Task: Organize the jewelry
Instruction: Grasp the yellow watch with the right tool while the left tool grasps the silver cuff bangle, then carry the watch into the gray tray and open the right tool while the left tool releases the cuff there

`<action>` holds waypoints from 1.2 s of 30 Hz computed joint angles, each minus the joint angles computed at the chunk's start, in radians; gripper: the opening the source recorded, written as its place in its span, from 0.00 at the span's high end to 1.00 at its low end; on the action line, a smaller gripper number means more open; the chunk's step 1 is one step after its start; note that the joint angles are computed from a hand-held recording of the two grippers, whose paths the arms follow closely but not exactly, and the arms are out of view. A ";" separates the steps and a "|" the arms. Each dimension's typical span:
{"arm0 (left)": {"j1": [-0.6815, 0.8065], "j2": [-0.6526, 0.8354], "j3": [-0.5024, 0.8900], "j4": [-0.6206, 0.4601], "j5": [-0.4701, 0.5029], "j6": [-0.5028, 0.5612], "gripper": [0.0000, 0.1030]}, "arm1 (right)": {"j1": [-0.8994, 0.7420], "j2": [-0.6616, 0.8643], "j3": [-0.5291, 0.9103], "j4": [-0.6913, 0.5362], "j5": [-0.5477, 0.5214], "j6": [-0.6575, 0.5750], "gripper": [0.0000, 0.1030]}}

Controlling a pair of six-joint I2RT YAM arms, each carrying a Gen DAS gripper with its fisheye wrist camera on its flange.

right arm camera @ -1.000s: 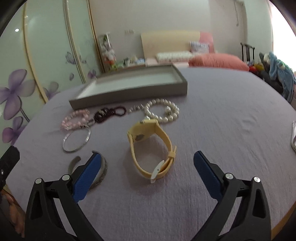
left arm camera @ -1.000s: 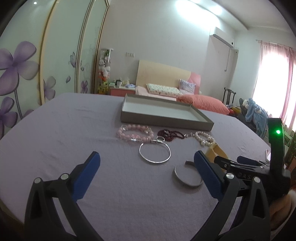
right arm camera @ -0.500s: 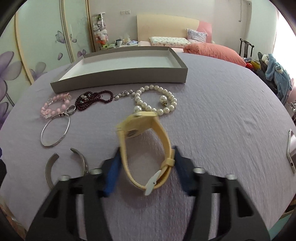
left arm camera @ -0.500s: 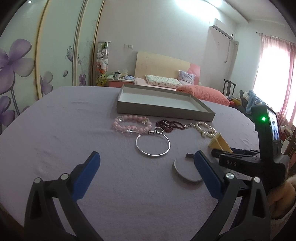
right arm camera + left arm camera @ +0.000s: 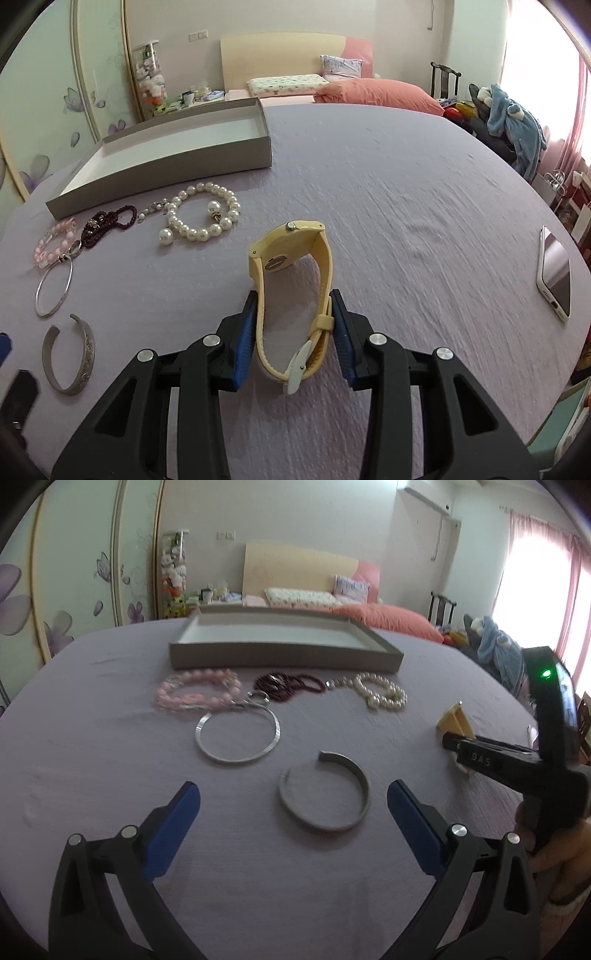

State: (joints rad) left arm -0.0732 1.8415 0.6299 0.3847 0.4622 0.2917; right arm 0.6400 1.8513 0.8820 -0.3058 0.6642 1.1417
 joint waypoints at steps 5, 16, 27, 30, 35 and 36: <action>-0.094 0.035 0.027 -0.002 -0.121 -0.056 0.09 | 0.005 -0.006 -0.014 0.025 -0.008 -0.008 0.62; -0.207 0.087 0.090 -0.049 -0.312 -0.104 0.30 | 0.006 -0.037 -0.067 0.096 -0.022 -0.031 0.62; -0.122 0.073 0.081 -0.052 -0.213 -0.068 0.38 | 0.029 -0.021 -0.047 0.090 -0.022 -0.046 0.62; -0.069 0.066 0.080 -0.067 -0.166 -0.067 0.38 | 0.054 -0.002 -0.027 0.074 -0.004 -0.054 0.62; 0.010 0.066 0.087 -0.077 -0.109 -0.061 0.38 | 0.080 0.004 -0.022 0.113 -0.013 -0.083 0.64; 0.025 0.065 0.086 -0.074 -0.089 -0.060 0.38 | 0.083 0.005 -0.022 0.121 -0.012 -0.089 0.66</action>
